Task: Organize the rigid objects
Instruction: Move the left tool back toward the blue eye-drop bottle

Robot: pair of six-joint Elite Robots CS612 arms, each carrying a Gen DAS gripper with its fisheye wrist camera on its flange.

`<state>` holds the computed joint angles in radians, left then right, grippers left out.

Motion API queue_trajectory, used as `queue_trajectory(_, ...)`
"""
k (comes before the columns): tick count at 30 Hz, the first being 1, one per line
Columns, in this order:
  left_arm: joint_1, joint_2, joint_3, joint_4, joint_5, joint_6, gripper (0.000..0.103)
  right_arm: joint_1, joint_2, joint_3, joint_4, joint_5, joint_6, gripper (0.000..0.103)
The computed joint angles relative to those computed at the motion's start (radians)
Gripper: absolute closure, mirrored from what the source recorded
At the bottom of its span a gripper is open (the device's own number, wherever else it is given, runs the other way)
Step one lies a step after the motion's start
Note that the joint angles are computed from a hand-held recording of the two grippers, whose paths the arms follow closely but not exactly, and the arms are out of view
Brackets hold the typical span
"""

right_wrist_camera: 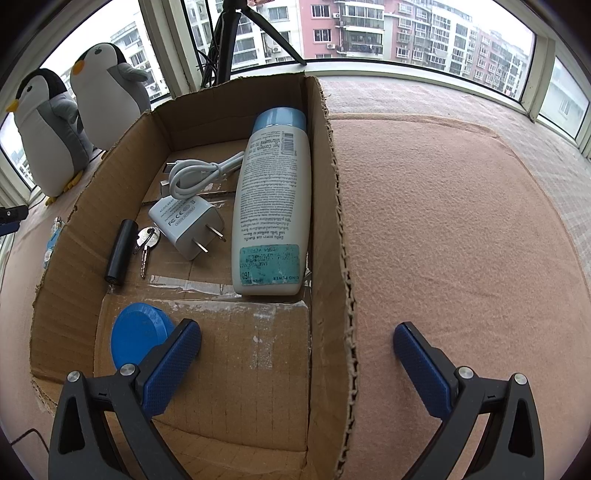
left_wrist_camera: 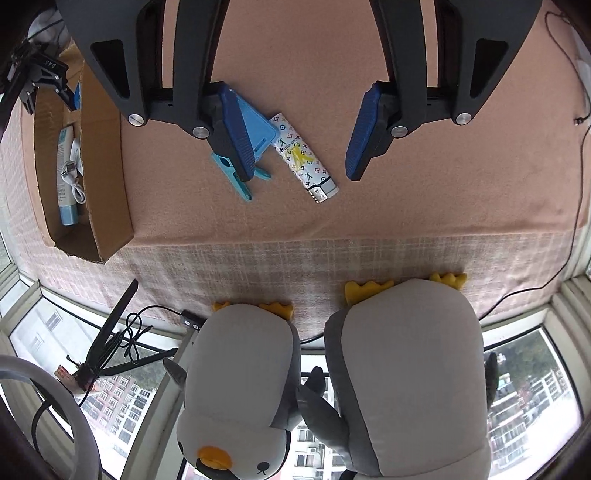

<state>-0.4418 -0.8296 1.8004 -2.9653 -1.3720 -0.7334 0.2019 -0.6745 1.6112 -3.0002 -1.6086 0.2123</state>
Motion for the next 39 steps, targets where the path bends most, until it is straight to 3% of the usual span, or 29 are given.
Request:
queue_trajectory(1,0.001,0.007,-0.015,0.01,-0.022,0.018,0.071,0.0,0.0,0.0,0.0,0.0,0.001,0.0)
queue_trajectory(5,0.007,0.039,-0.074,0.064,-0.096,0.081,0.078,0.0,-0.001,0.001,0.001,-0.003,0.004,0.0)
queue_trajectory(13,0.01,0.082,-0.142,0.177,-0.152,0.14,0.078,0.0,-0.003,0.006,-0.002,-0.007,0.006,0.0)
queue_trajectory(22,0.008,0.08,-0.121,0.161,-0.146,0.182,0.078,0.003,-0.004,0.006,0.003,-0.017,0.004,0.0)
queue_trajectory(25,0.004,0.072,-0.102,0.167,-0.176,0.195,0.079,0.006,-0.005,0.006,0.005,-0.02,0.005,0.0)
queue_trajectory(32,-0.051,0.035,-0.024,0.142,-0.128,0.249,0.078,0.01,-0.007,0.007,0.009,-0.028,0.003,0.0)
queue_trajectory(36,-0.104,0.011,0.025,0.114,-0.102,0.334,0.079,0.011,-0.008,0.009,0.008,-0.028,0.003,0.0)
queue_trajectory(39,-0.121,-0.007,0.056,0.066,-0.083,0.327,0.077,0.014,-0.009,0.009,0.01,-0.033,-0.001,0.0)
